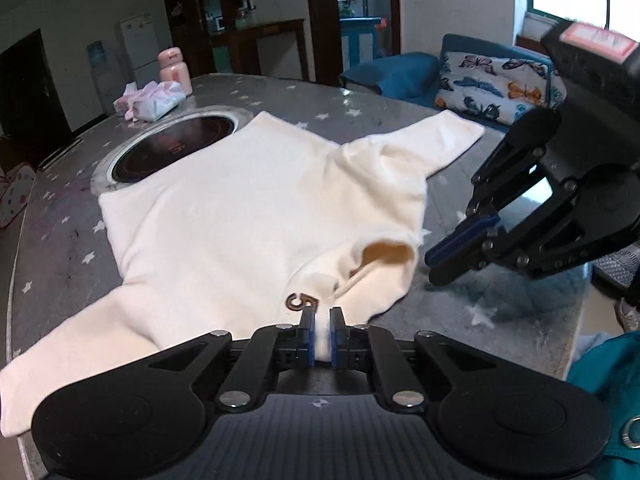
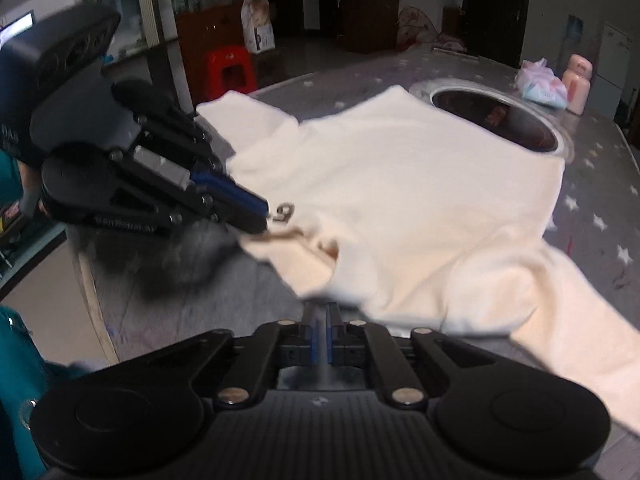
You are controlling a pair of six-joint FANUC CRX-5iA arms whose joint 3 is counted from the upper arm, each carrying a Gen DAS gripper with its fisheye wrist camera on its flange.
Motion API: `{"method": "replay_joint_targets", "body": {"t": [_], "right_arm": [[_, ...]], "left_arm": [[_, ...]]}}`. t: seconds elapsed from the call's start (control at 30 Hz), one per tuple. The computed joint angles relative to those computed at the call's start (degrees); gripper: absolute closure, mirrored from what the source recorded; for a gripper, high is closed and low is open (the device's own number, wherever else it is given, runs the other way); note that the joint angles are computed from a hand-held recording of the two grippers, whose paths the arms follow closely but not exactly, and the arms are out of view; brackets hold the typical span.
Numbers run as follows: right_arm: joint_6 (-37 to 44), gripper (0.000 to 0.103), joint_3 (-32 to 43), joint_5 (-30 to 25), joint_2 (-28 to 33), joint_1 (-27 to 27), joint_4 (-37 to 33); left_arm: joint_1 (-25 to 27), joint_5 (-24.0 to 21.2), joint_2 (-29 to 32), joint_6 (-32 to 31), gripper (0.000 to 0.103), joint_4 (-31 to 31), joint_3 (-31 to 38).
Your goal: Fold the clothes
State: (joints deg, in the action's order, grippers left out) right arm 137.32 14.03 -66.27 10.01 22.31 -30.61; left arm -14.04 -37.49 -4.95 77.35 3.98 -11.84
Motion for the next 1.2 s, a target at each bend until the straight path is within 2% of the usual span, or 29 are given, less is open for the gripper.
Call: {"method": "replay_joint_targets", "body": {"t": [0.1, 0.17, 0.3, 0.33, 0.47, 0.67, 0.73, 0.8, 0.87, 0.9, 1.0, 1.07, 1.1, 1.13, 1.17, 1.2], "right_arm": [[0.08, 0.095, 1.39, -1.39, -0.3, -2.42, -2.56], [0.42, 0.092, 1.79, 0.14, -0.86, -3.02, -3.13], [-0.44, 0.091, 2.69, 4.19, 0.13, -1.67, -2.6], [-0.77, 0.092, 2.9, 5.23, 0.51, -1.21, -2.35], [-3.83, 0.092, 3.28, 6.31, 2.7, 1.35, 0.16], [0.57, 0.091, 1.16, 1.32, 1.83, 0.89, -1.43], [1.35, 0.086, 0.91, 0.9, 1.12, 0.32, -1.91], [2.2, 0.077, 0.98, 0.72, 0.5, -0.32, -2.72], [3.04, 0.069, 0.19, 2.87, -0.34, 0.19, -2.4], [3.09, 0.067, 0.33, 3.39, -0.22, 0.42, -2.39], [2.36, 0.068, 1.24, 4.46, 1.1, 1.57, -2.01], [1.2, 0.07, 0.68, 6.36, 1.55, 3.23, 0.55], [0.54, 0.076, 0.35, 7.36, 1.77, 4.09, 1.94], [-0.01, 0.089, -0.16, 8.04, 1.68, 4.54, 2.96], [-0.38, 0.093, -0.3, 8.26, 1.58, 4.59, 3.26], [-0.73, 0.096, -0.37, 8.4, 1.5, 4.6, 3.43]], "left_arm": [[0.41, 2.12, -0.62, 1.8, 0.092, -1.56, 1.44], [0.48, 2.67, 0.33, 5.05, 0.092, -3.95, 3.62], [-0.99, -2.07, 5.99, 14.07, 0.092, -11.81, 10.86], [-1.09, -3.29, 7.32, 15.08, 0.092, -12.18, 11.96], [-1.22, -3.38, 8.49, 13.51, 0.092, -9.66, 10.28], [-0.9, -0.12, 4.93, 6.74, 0.092, -4.22, 4.15], [-0.72, 0.67, 3.83, 5.0, 0.09, -3.12, 3.06], [-0.49, 1.56, 2.87, 3.51, 0.08, -2.23, 2.42], [-0.5, 2.68, 2.05, 2.62, 0.056, -2.02, 1.83], [-0.65, 2.75, 1.94, 2.34, 0.055, -2.12, 1.85], [-1.6, 1.25, 3.01, 3.02, 0.056, -4.14, 3.09], [-1.97, 0.06, 3.82, 4.11, 0.06, -5.73, 3.92], [-2.13, -0.54, 4.22, 4.65, 0.063, -6.49, 4.32], [-2.07, -0.58, 4.19, 4.84, 0.074, -6.73, 4.29], [-1.94, -0.42, 4.0, 4.92, 0.085, -6.79, 4.12], [-1.8, -0.25, 3.79, 4.99, 0.088, -6.84, 3.93]]}}
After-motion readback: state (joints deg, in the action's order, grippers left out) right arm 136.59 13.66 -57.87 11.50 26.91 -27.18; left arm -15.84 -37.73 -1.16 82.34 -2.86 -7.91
